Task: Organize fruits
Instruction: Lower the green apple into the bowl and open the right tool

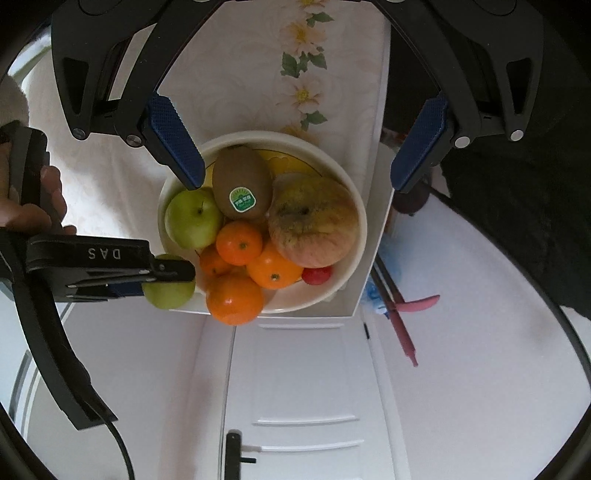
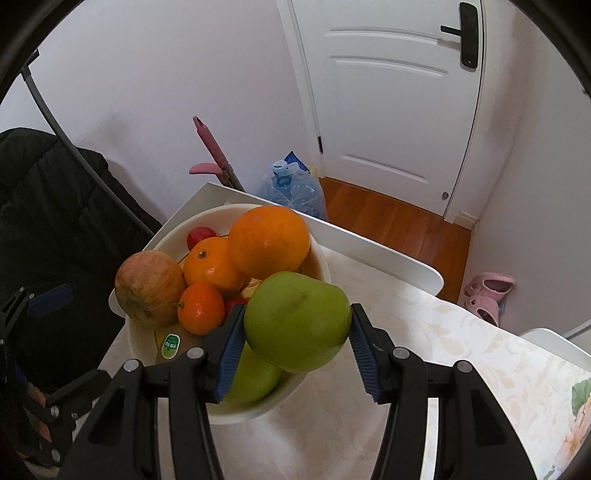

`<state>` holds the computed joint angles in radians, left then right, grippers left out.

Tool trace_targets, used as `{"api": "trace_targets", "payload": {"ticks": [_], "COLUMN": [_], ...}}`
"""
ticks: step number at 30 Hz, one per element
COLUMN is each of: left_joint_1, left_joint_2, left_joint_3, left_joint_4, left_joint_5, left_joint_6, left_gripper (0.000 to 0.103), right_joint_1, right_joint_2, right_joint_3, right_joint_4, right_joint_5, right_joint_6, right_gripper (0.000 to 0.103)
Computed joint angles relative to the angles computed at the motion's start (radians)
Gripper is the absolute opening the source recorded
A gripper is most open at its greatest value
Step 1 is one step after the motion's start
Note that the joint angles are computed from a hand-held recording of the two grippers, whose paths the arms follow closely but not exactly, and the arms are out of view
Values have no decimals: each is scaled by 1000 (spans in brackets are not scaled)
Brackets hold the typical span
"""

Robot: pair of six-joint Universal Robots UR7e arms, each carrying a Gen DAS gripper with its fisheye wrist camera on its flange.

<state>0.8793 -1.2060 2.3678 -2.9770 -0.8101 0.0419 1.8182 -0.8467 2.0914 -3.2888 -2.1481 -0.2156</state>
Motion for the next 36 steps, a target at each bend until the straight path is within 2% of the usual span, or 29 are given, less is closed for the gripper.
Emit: {"api": "trace_targets", "payload": {"ticks": [5,6,8,10,18,25,30,36], "left_joint_1": [7,9,12,12,-2,-42,-108,-238], "left_joint_2": [-3,-5,-8,-14,-47,-98,-154,-226], "left_joint_3": [0,0,-1,3,26,43,56,80], "left_joint_4": [7,9,13,12,-4,11,36,76], "left_joint_5": [-15,-18,-24,-29,-32,-32,-30,4], "left_joint_6": [8,10,15,24,69,72,47,-24], "left_gripper": [103,103,103,103,103,103,103,103], "right_joint_1": [-3,-5,-3,4,45,103,171,260], "right_joint_2": [10,8,3,2,6,-26,-87,-204], "right_joint_3": [3,8,20,24,36,79,126,181], "right_joint_4": [-27,-34,-66,-85,-123,-152,-136,-81], "right_joint_5": [0,12,22,21,-30,-86,-147,-239], "right_joint_6": [15,25,25,26,48,96,153,240], "right_gripper": [53,57,84,92,92,92,92,92]}}
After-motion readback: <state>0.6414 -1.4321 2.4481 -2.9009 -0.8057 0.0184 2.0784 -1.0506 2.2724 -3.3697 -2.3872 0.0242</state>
